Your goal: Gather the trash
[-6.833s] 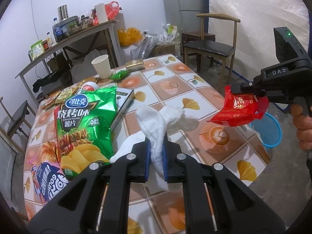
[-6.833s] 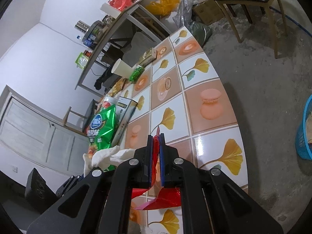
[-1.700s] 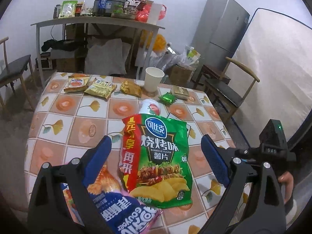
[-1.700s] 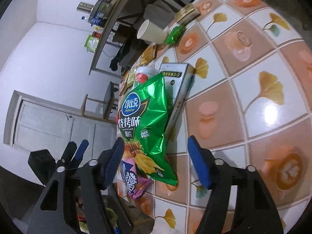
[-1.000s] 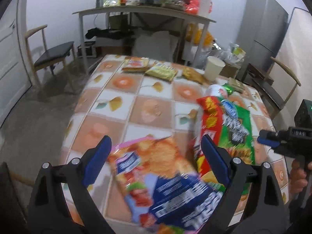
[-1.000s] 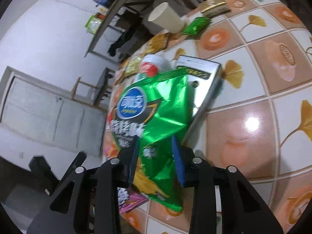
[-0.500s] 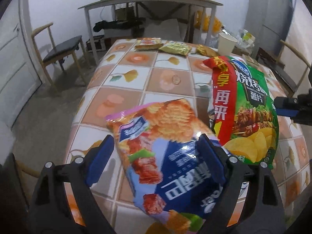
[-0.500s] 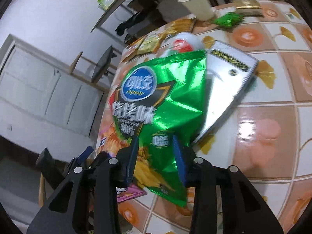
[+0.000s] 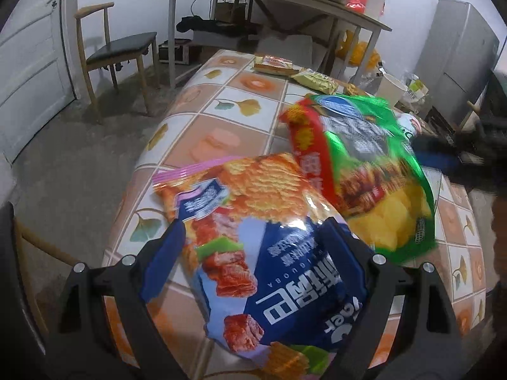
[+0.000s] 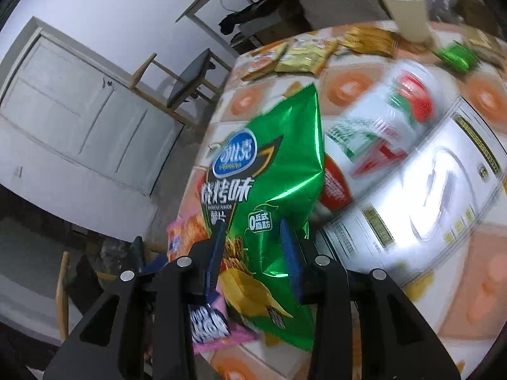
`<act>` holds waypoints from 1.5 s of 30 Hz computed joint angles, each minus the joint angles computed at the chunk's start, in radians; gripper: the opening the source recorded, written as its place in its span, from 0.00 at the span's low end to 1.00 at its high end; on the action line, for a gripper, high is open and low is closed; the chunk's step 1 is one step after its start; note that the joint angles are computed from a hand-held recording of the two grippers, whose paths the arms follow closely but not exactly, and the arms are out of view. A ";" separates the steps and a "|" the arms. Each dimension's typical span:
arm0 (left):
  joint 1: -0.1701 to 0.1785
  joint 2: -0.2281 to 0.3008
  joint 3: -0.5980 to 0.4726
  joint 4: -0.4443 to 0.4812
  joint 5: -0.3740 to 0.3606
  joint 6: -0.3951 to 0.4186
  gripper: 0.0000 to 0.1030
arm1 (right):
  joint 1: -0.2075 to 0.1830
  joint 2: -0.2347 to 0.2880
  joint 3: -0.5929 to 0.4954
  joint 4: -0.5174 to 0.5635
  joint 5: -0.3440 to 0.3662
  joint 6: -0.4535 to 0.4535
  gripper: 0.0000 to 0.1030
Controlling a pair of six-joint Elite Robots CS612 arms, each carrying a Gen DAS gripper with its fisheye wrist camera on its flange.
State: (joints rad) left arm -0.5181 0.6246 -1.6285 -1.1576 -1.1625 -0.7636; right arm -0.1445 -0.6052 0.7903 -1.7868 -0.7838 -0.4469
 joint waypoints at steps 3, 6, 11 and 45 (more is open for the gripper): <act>-0.002 0.002 -0.002 -0.001 -0.004 0.002 0.81 | 0.021 0.040 -0.076 0.004 -0.010 0.001 0.34; -0.005 -0.001 0.002 0.006 -0.012 0.007 0.81 | 0.035 0.087 -0.166 0.026 -0.026 0.022 0.35; -0.008 0.000 -0.006 0.003 -0.007 0.025 0.81 | -0.014 0.035 -0.064 -0.162 0.084 0.126 0.52; 0.066 -0.524 1.035 -0.300 -0.458 0.288 0.81 | -0.096 -0.034 0.173 -0.390 -0.154 0.482 0.38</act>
